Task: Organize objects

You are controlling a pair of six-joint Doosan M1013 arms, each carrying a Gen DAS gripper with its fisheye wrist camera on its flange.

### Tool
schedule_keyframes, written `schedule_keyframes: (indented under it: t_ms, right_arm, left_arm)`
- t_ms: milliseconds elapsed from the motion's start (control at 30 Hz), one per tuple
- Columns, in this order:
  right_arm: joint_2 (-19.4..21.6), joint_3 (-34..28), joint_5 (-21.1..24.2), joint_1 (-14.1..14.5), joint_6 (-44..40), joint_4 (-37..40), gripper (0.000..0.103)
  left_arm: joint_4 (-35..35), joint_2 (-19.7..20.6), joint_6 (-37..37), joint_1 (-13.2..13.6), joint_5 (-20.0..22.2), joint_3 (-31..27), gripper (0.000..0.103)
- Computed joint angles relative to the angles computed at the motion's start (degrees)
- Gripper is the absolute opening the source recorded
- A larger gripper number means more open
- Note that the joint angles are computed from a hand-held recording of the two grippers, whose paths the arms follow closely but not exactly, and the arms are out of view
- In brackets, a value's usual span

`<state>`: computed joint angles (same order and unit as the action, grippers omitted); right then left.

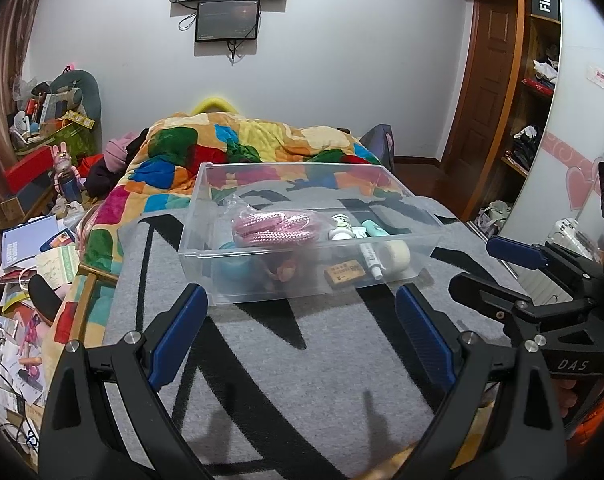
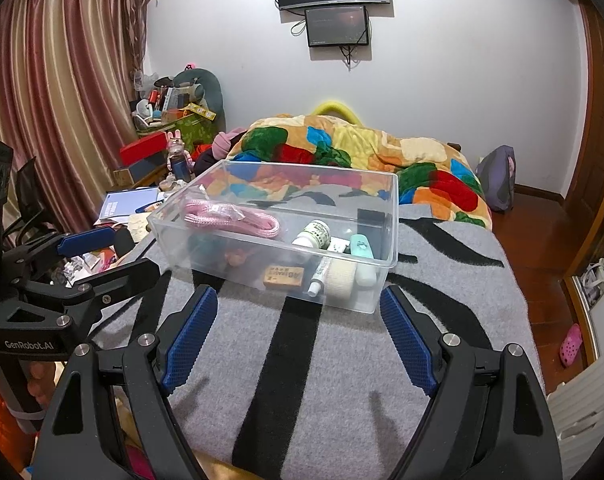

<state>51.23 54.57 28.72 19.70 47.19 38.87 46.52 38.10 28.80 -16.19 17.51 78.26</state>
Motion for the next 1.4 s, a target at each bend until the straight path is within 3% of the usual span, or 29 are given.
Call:
schedule_keyframes:
  t_ms: [1167,1400]
  right_arm:
    - [0.0,0.1,-0.1,0.0,-0.2,0.2,0.081]
    - [-0.1,0.2,0.0,0.1,0.1,0.1,0.081]
  left_arm:
    - [2.8,-0.5,-2.6,0.0,-1.6,0.7,0.096]
    - [-1.4,-0.5,1.8,0.2,-2.2,0.7,0.096]
